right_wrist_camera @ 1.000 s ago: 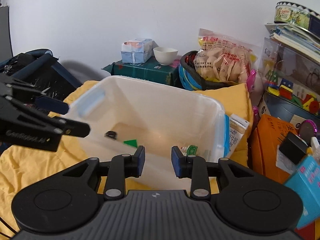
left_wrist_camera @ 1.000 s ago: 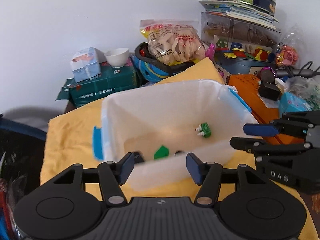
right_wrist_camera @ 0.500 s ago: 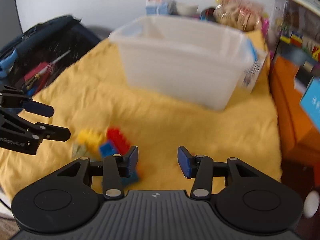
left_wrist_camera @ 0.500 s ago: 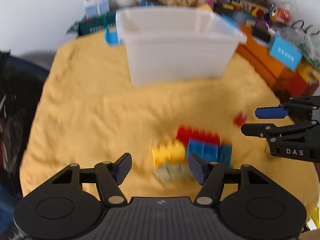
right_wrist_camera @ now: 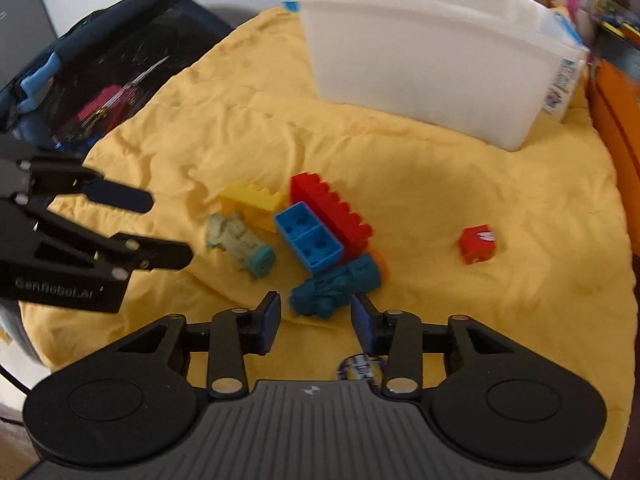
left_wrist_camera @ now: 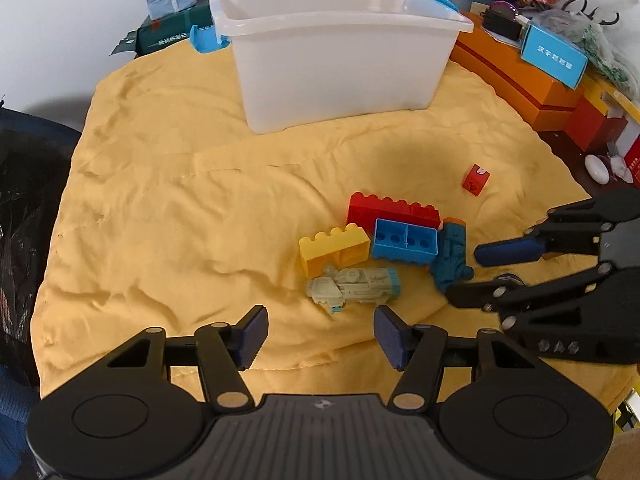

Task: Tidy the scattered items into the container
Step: 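Grasp the beige tank with the left gripper while the right grasps the teal figure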

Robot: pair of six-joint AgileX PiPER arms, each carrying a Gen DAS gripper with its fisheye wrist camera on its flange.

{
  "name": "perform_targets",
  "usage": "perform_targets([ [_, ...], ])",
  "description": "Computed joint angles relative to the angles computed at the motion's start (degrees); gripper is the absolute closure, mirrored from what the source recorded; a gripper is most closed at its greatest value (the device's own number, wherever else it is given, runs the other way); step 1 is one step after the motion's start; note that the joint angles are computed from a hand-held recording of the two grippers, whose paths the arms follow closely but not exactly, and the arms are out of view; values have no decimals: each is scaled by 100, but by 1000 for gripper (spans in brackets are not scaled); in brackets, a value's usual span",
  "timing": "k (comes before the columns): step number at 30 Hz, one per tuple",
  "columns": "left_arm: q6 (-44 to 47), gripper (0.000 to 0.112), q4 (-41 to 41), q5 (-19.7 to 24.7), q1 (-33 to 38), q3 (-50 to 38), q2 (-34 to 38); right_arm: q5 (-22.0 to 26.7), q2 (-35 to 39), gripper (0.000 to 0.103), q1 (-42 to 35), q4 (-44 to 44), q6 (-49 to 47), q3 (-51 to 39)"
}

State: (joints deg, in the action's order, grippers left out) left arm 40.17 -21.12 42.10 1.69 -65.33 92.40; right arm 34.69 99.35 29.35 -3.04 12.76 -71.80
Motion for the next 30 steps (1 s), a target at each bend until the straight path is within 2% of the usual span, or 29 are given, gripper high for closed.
perform_targets([
  [2, 6, 49, 38, 6, -23, -42, 46, -18, 133, 60, 165, -628, 713, -19],
  [4, 75, 49, 69, 11, -62, -118, 124, -179, 236, 53, 218, -1008, 1348, 35],
  [5, 280, 50, -9, 58, -65, -190, 192, -256, 274, 54, 209, -1066, 1453, 68],
  [6, 626, 51, -148, 201, -40, -313, 297, -344, 265, 62, 203, -1130, 1507, 132],
  [9, 1496, 51, -184, 913, -38, -1037, 805, -293, 58, 71, 193, -1445, 1672, 326],
  [13, 2360, 56, -371, 1465, -15, -1809, 1414, -166, -189, 71, 78, -1511, 1701, 544],
  [18, 2345, 60, -153, 2002, -103, -2447, 1996, -113, -450, 70, 67, -1548, 1798, 767],
  [20, 2206, 65, -112, 1837, -120, -2215, 1860, -132, -542, 69, 89, -1601, 1854, 852],
  [21, 2074, 78, -39, 1722, -148, -2033, 1742, -174, -588, 69, 89, -1612, 1863, 903],
  [26, 926, 79, -102, 1307, -182, -1077, 1080, -297, -626, 69, 59, -1704, 1838, 950],
  [30, 1303, 78, -589, 1062, -159, -565, 717, -327, -542, 56, -61, -1532, 1711, 855],
])
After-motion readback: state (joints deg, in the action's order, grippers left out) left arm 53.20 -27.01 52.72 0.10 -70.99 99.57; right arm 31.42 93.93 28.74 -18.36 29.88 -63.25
